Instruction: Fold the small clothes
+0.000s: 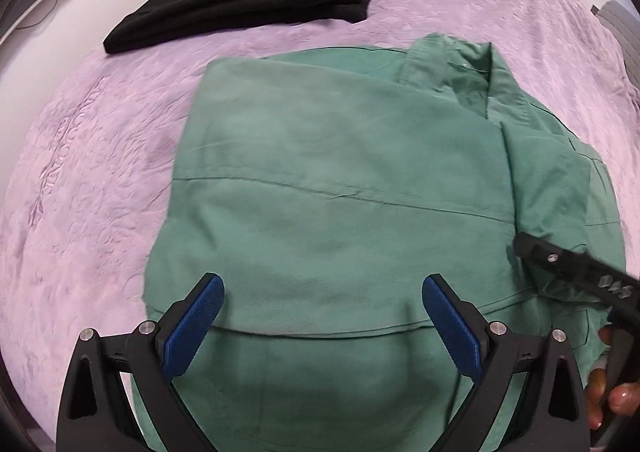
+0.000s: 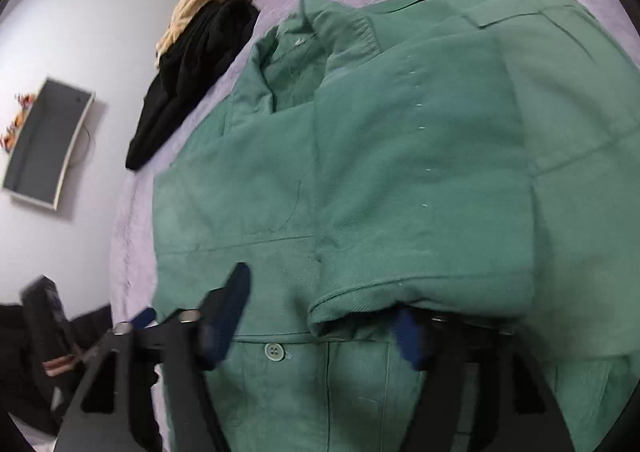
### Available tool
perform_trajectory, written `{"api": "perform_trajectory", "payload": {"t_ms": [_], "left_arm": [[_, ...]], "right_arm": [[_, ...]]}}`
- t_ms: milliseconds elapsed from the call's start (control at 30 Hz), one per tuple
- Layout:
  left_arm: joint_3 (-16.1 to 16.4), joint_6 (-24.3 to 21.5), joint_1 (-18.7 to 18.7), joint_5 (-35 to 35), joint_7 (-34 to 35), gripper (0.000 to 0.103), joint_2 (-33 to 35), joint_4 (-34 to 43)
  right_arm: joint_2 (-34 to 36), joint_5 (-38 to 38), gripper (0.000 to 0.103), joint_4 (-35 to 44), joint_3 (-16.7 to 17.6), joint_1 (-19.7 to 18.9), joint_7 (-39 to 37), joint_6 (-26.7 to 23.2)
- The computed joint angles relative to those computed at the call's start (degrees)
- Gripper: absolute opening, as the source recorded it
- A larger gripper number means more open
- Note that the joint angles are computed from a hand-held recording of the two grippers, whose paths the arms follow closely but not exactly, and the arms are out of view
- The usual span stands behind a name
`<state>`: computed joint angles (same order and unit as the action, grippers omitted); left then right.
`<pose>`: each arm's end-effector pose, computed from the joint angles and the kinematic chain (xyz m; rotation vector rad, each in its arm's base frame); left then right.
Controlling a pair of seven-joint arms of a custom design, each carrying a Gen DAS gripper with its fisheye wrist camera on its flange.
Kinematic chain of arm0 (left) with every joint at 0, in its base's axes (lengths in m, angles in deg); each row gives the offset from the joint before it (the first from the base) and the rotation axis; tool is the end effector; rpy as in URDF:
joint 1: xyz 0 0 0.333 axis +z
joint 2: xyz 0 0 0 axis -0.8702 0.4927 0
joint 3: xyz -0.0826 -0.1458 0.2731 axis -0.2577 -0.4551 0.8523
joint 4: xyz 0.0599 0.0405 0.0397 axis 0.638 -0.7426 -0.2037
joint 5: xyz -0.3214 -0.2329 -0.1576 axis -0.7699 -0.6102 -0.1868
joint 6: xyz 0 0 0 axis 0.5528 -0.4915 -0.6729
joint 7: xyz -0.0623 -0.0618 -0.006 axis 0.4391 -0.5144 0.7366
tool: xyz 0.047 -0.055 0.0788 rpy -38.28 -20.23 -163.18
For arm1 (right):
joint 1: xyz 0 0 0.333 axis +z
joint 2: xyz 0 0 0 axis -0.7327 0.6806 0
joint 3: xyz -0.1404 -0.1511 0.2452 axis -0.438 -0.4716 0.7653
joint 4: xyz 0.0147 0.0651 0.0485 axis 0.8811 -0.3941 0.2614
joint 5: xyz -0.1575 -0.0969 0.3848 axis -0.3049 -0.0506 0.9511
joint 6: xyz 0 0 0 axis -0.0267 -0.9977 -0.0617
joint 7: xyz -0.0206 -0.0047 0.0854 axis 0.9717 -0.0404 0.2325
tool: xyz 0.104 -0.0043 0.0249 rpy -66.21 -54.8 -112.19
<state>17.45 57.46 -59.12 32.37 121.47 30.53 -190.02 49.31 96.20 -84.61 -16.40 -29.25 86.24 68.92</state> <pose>0.6052 -0.0435 0.4655 -2.0348 2.0246 -0.3822 0.6069 0.2678 0.4429 -1.4025 2.0620 0.1656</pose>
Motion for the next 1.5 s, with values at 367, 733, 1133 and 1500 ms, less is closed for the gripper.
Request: {"api": "perform_trajectory", "payload": {"t_ms": [367, 733, 1133, 1500], "left_arm": [[2.3, 0.2, 2.9, -5.0, 4.3, 0.100, -2.4, -1.5], [3.4, 0.2, 6.3, -0.2, -1.7, 0.100, -1.3, -0.6], [1.2, -3.2, 2.8, -14.0, 9.7, 0.100, 0.8, 2.0], [-2.1, -7.3, -0.1, -19.4, 11.1, 0.034, 10.2, 11.2]], "right_arm": [[8.1, -28.2, 0.014, 17.9, -1.1, 5.7, 4.5, -9.7], [12.9, -24.6, 0.070, 23.2, 1.1, 9.9, -6.4, -20.1], [-19.8, 0.5, 0.073, -20.6, -4.8, -0.3, 10.3, -3.6], [-19.8, 17.0, 0.073, -23.4, -8.8, 1.6, 3.7, 7.7]]}}
